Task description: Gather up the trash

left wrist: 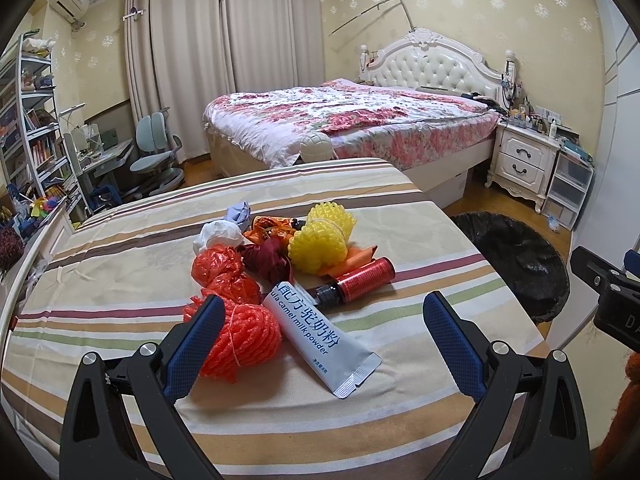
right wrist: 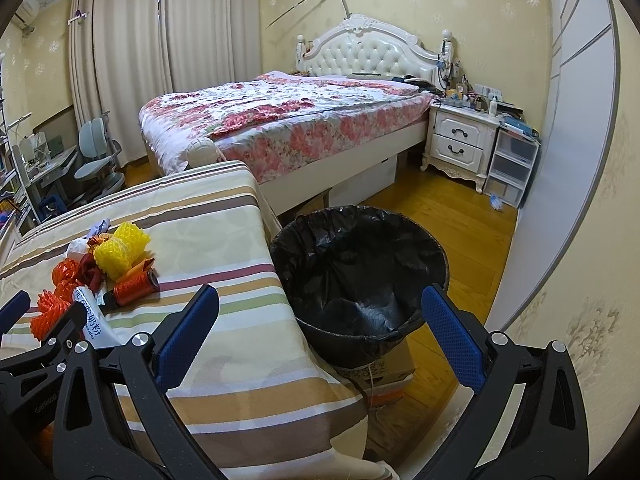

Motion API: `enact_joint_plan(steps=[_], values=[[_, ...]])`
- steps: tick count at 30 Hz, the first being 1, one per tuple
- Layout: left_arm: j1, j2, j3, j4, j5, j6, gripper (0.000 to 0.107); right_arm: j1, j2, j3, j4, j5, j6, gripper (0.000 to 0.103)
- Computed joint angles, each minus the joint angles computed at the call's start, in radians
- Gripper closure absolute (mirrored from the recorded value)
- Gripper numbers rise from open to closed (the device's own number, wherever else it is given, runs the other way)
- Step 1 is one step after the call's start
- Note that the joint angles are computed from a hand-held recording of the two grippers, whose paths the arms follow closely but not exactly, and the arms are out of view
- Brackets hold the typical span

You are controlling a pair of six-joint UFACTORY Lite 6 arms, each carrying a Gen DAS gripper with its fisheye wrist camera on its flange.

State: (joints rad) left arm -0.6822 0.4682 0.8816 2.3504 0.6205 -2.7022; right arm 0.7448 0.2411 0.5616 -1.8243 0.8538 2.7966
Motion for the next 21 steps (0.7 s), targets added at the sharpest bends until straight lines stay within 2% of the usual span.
enact_joint_plan(steps=[5, 12, 21], values=[[0.025, -0.020, -0.014, 0.011, -0.014, 0.000, 0.010, 0.027, 0.053, 0.009, -0.025, 0.005, 0.065, 0.004], [0.109, -0.071, -0.091, 0.068, -0.008, -0.023, 0.010, -0.002, 0.130, 0.121, -0.065, -0.061, 0.023, 0.004], [0.317, -0.123, -0.207, 0.265, -0.020, -0.147, 0.011, 0.059, 0.227, 0.263, -0.025, -0.102, -0.054, 0.004]])
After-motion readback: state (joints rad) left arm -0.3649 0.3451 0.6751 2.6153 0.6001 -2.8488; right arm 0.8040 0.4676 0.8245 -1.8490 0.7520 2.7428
